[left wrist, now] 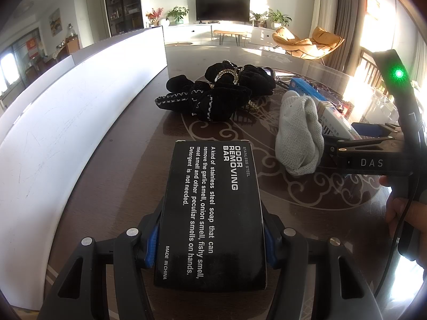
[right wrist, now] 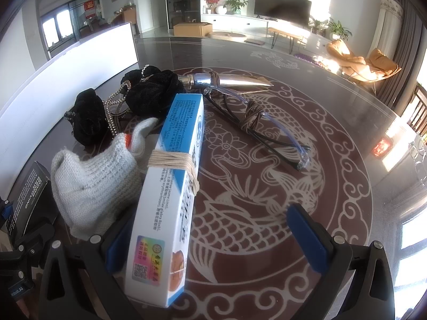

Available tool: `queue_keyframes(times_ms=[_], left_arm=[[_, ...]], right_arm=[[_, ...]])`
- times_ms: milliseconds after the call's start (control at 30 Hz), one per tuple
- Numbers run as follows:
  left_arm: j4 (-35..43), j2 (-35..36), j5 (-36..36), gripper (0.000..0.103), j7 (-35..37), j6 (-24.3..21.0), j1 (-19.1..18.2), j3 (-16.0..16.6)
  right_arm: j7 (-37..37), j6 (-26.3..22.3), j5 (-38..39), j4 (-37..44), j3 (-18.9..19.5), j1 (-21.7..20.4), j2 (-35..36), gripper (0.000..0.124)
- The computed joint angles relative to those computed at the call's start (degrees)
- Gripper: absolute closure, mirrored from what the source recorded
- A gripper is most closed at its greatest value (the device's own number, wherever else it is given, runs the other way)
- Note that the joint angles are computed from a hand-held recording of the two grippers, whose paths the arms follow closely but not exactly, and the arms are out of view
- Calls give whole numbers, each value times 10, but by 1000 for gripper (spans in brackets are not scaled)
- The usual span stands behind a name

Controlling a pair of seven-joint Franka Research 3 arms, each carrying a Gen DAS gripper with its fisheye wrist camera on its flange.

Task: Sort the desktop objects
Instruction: 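Lift the black box with the left tool and hold it, then close the right tool on the blue-and-white medicine box, then carry the black box with the left tool while the right tool carries the medicine box into the white box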

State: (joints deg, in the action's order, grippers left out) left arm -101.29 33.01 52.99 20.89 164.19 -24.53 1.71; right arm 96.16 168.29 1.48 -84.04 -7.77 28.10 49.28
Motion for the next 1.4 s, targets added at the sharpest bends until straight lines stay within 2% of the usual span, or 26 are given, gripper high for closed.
queue_keyframes(times_ms=[400,700,800,933,1000,1067,1133,1233,1400], left_arm=[[-1,-1,0,44,-1,0,-1,1],[-1,-1,2,44,-2,1,-1,1],[-1,0,2,44,-3,2,-1,2],[-2,-2,3,45,-4,1,-2,1],[-2,-2,3,45,-4,2,-1,1],[-13,-10,7,45,-10,8,-1,4],[-21,-18,11,45,-21,16,-1,7],[-40,-30,44,45,-79,60,-10,29],[-58,-55,177,45,-249,121,-55,101]], right_arm=[[0,0,1,0,0,0,0,21],[-20,-18,6,12,19,-16,3,21],[-34,-42,6,32,29,-24,10,21],[-67,-107,11,91,55,-42,31,22],[-76,-114,10,97,57,-43,28,42],[-107,-138,28,104,88,-66,23,97],[-118,-152,44,95,97,-75,10,97],[-151,-125,61,32,110,-85,-36,97],[-207,-93,94,-60,132,-99,-113,97]])
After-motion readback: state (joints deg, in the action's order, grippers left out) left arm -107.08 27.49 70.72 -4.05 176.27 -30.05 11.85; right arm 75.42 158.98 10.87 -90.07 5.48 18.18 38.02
